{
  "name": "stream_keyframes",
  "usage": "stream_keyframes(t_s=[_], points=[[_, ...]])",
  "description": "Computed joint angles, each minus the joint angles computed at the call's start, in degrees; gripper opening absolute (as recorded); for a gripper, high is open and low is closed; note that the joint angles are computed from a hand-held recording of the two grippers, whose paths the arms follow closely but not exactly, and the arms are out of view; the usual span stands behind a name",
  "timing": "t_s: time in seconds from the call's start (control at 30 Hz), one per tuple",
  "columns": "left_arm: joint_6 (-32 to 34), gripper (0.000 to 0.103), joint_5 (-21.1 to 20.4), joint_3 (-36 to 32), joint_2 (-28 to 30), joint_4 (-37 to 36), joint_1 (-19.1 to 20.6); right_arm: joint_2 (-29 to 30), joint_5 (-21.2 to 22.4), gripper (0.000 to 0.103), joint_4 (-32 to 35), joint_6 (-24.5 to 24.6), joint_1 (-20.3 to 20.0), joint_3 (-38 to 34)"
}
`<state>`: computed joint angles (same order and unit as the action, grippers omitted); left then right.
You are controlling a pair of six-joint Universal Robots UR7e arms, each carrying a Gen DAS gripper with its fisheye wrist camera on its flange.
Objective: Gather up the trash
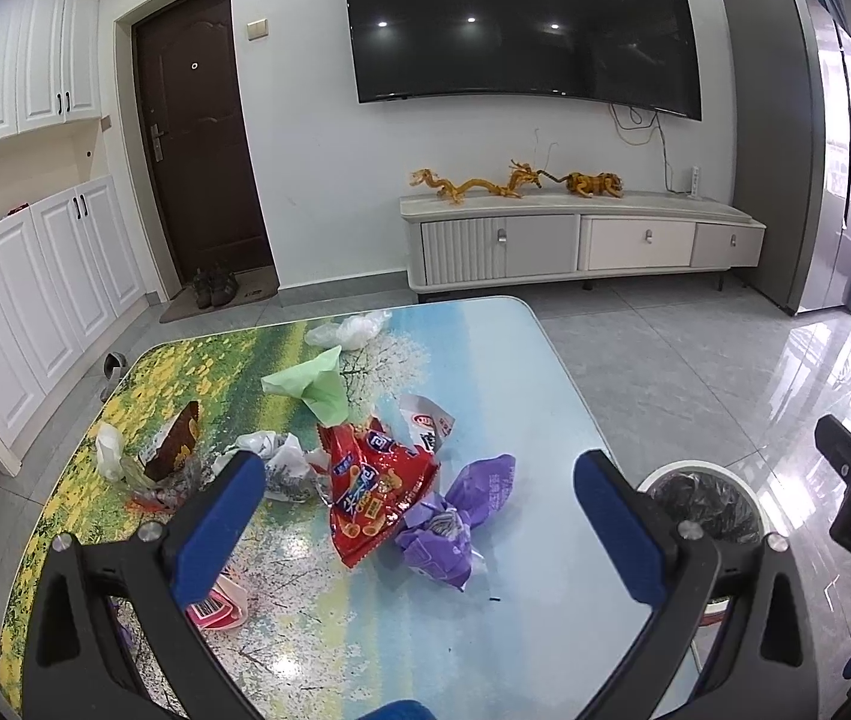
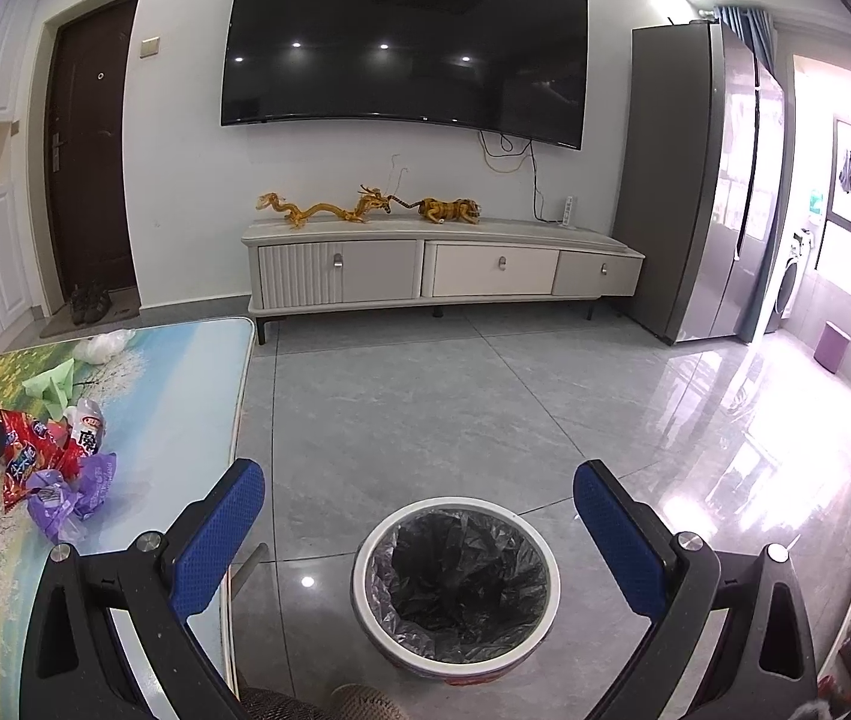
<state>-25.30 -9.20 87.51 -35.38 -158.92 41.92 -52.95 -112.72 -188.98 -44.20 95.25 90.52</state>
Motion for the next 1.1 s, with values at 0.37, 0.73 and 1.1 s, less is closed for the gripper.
stream_keyframes(t_s=[0.37,0.73,1.1], points=[[11.6,0.103,0.5,-1.7,2.6,-13.0,-0.1,0.3,-0.4,0.103,-0.5,-0.5,-0.2,-0.2],[17.9,0.103,1.0,-3.2,4.2,-19.3,-0.1,0.4,-0.8,0.103,-0.5,-0.7,-0.3,-0.7],[15.6,0.103,0.2,-1.7,2.5,-15.9,0.1,0.8,-1.9,0.103,-1.5,-1.3,0.6,-1.2]])
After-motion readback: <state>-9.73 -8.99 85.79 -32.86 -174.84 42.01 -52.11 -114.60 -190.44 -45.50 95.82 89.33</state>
